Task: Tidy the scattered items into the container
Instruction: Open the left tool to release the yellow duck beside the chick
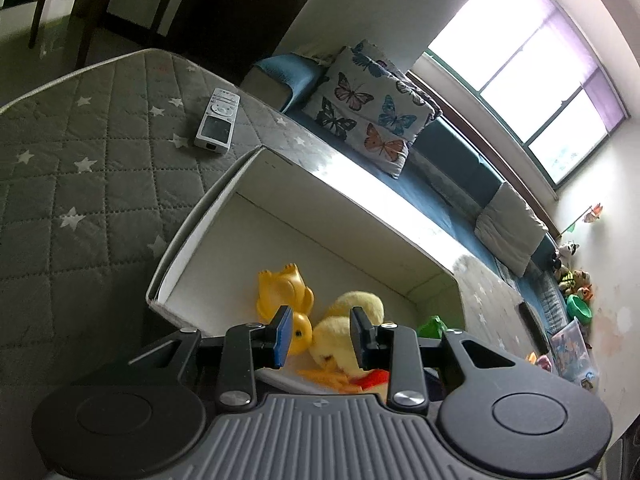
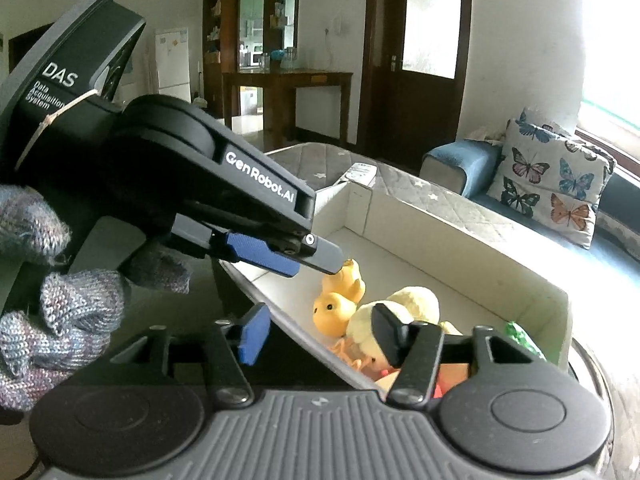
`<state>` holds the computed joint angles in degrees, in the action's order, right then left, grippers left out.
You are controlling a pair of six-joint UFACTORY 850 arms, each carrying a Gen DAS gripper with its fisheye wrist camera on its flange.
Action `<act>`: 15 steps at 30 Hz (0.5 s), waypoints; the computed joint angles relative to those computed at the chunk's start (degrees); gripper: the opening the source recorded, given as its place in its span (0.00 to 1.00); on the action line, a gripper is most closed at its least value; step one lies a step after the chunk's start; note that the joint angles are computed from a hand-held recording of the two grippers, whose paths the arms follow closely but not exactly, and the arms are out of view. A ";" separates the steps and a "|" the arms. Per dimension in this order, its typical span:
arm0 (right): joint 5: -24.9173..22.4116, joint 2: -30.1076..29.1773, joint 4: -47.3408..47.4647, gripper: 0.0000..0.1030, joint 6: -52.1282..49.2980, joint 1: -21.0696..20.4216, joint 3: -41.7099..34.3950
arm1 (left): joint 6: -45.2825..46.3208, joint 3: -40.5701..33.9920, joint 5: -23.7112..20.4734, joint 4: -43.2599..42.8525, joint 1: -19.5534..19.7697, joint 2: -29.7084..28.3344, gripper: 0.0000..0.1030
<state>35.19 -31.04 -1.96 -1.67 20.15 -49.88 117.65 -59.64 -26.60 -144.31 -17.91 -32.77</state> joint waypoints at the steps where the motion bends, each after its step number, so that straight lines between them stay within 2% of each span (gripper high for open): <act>1: 0.40 0.42 0.24 0.59 -0.08 0.16 0.63 | 0.41 0.68 -0.13 -0.41 -0.08 0.50 0.32; 2: 0.69 0.76 0.49 0.60 -0.20 0.29 1.14 | 0.85 1.46 -0.40 -0.78 -0.17 1.05 0.32; 4: 1.53 1.41 1.44 0.68 -0.80 0.59 2.32 | 1.56 2.93 -0.84 -1.49 -0.35 1.99 0.32; 8: 3.15 2.79 2.84 0.69 -1.22 1.38 5.18 | 2.55 5.39 -1.10 -2.57 -0.90 3.56 0.32; 13: 5.05 4.05 4.50 0.78 -0.96 1.93 8.04 | 4.82 8.62 -1.77 -4.60 -1.70 5.63 0.32; 15: 5.89 4.40 5.21 0.78 -0.81 2.17 9.01 | 6.35 9.70 -1.62 -5.99 -2.09 6.36 0.32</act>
<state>41.08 -26.64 3.25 -2.48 22.33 -40.87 123.99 -49.93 -28.22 -150.30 -20.00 -26.41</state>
